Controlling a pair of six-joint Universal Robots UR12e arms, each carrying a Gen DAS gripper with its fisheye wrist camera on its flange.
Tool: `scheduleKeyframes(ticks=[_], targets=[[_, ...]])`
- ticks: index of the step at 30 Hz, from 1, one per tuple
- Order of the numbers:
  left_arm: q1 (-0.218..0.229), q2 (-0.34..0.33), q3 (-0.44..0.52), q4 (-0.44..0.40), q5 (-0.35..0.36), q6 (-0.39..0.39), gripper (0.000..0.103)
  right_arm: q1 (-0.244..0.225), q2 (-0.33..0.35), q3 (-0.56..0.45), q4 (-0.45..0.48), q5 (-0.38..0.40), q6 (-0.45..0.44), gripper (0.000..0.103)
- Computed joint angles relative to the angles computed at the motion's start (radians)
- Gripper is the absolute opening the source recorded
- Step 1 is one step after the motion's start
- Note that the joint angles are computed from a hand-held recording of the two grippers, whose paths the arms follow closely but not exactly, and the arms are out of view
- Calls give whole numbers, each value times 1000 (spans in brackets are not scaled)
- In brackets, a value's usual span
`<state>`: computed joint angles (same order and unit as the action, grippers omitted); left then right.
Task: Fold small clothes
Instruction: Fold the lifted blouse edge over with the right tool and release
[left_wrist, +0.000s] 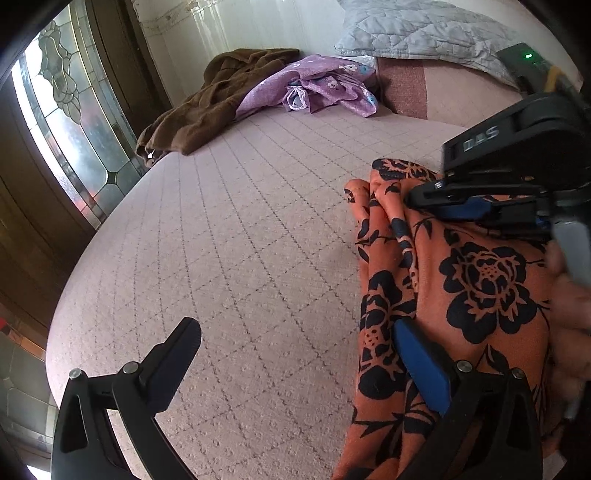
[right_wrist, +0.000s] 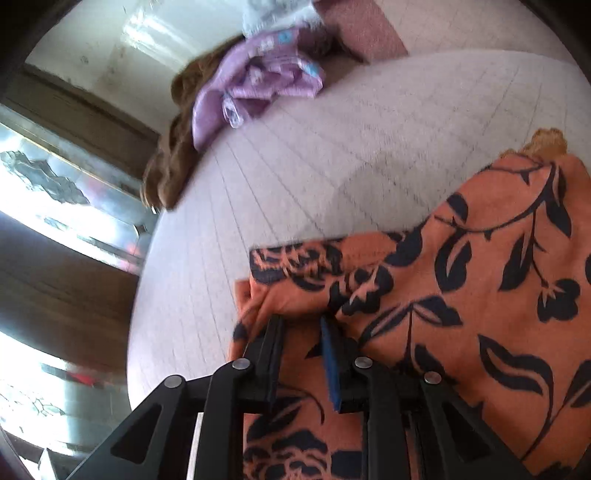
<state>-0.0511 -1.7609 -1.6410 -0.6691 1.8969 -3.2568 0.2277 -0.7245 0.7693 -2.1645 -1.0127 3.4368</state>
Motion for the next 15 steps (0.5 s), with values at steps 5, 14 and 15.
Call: scheduleKeyframes(ticks=[5,14,15], targets=[[3,1,3,-7,-8,-3,103,-24,-75,96,-27,27,-36,25],[0,2,4,-12,5,-16,103,-77,-316,448,-186,-23,-142,25],[0,3,2,-10,5,-17,103,-78,-335,475,-189,-36,-160,25]])
